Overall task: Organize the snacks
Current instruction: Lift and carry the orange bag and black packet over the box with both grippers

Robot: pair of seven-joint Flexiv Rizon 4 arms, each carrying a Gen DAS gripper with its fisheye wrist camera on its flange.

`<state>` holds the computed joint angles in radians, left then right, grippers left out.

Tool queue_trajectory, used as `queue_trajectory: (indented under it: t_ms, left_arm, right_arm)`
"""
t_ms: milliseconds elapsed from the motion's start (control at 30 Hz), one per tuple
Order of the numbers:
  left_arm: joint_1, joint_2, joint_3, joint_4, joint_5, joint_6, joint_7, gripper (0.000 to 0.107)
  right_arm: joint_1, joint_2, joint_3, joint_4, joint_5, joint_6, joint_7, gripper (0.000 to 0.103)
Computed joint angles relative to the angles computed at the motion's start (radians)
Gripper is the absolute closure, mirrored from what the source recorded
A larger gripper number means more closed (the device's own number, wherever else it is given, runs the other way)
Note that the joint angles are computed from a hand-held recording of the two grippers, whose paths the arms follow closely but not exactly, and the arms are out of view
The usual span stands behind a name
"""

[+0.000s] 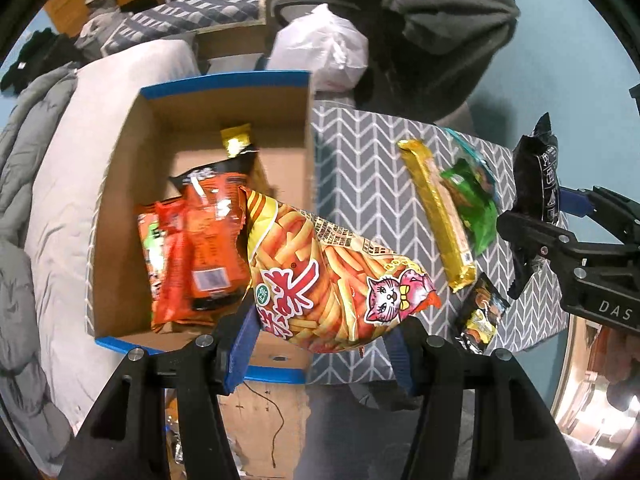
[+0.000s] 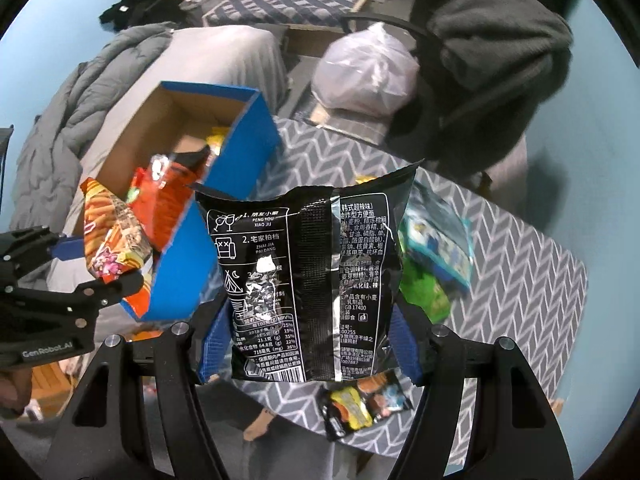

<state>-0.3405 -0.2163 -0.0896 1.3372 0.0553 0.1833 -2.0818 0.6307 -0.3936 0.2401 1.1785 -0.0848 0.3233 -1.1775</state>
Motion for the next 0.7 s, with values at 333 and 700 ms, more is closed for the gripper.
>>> queue_trajectory:
  t_ms: [333, 700]
  left_arm:
    - [0.037, 0.063, 0.021, 0.066, 0.021, 0.002, 0.002, 0.048]
    - [0.102, 0.125, 0.038, 0.133, 0.041, 0.025, -0.010, 0.048]
  right_arm:
    - [0.078, -0.136, -0.007, -0.202, -0.025, -0.049, -0.077, 0.034]
    - [0.155, -0.314, -0.039, -0.482, 0.000, -0.163, -0.153, 0.034]
